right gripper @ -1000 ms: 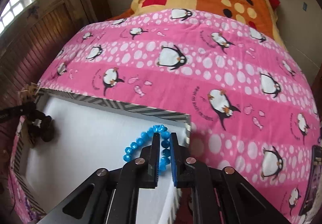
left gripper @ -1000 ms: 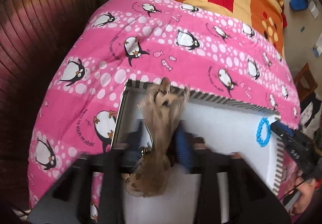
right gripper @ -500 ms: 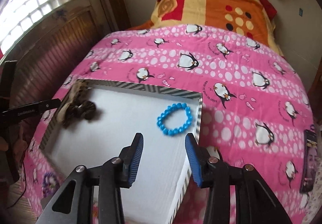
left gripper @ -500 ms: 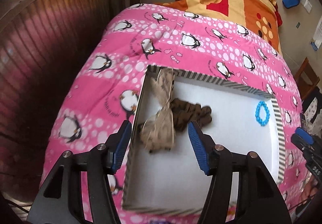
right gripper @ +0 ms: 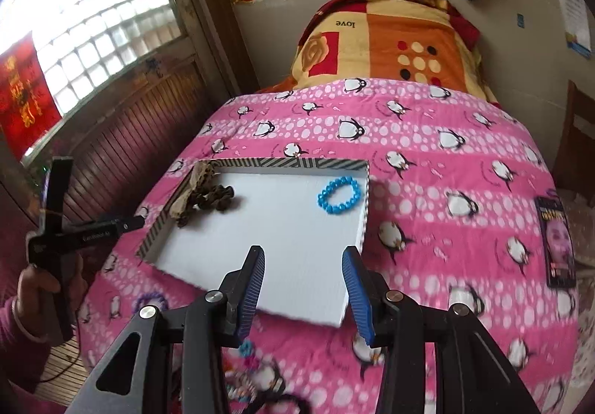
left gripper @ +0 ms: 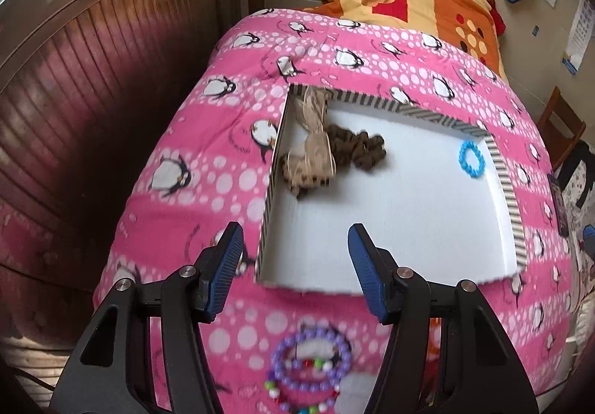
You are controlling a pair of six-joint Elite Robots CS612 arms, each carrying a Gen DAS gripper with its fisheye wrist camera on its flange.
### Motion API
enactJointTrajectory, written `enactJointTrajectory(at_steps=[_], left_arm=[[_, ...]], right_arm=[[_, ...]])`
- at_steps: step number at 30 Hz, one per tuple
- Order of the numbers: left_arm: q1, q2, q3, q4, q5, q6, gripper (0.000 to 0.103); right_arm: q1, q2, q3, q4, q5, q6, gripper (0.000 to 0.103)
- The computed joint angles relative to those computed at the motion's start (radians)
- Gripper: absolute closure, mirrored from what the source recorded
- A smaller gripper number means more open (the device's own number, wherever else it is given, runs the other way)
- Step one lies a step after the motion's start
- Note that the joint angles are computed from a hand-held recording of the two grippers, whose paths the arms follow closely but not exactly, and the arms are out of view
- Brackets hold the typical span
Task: Organize jewelry
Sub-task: 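Withdraw both open tools from the box back toward the pile, then grasp the white fluffy scrunchie with the left tool while the right tool grasps the black scrunchie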
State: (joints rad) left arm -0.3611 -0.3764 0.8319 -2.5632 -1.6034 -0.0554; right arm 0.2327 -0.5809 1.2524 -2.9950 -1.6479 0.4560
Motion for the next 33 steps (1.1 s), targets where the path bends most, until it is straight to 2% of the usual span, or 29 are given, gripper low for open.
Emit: enactJointTrajectory(at_steps=[8,14,22,24,25,33], left_arm=[[0.002,-0.084,0.173,-0.078,-0.026,0.018,0.044],[0.002,-0.132,0.275,-0.127,-0.042,0.048,0.044],[-0.001,-0.168,0.355,-0.149,-0.051,0.082,0.044],[0.002,-0.174,0.366,-0.146,-0.077,0.083,0.034],[0.004,-0.176,0.371,-0.148,-0.091,0.079,0.033],[0.026,-0.195,0.404,-0.127,-0.176,0.083,0.033]], right_arm=[[0.028,-0.059,0.124,-0.073,-0.033,0.078,0.061],[0.052,-0.084,0.182,-0.065,-0.04,0.114,0.06],[0.074,-0.076,0.203,-0.026,-0.019,0.155,0.055],[0.079,-0.068,0.198,-0.009,-0.014,0.162,0.055],[0.081,-0.065,0.195,-0.003,-0.01,0.164,0.055],[0.092,-0.047,0.171,0.045,0.013,0.156,0.055]])
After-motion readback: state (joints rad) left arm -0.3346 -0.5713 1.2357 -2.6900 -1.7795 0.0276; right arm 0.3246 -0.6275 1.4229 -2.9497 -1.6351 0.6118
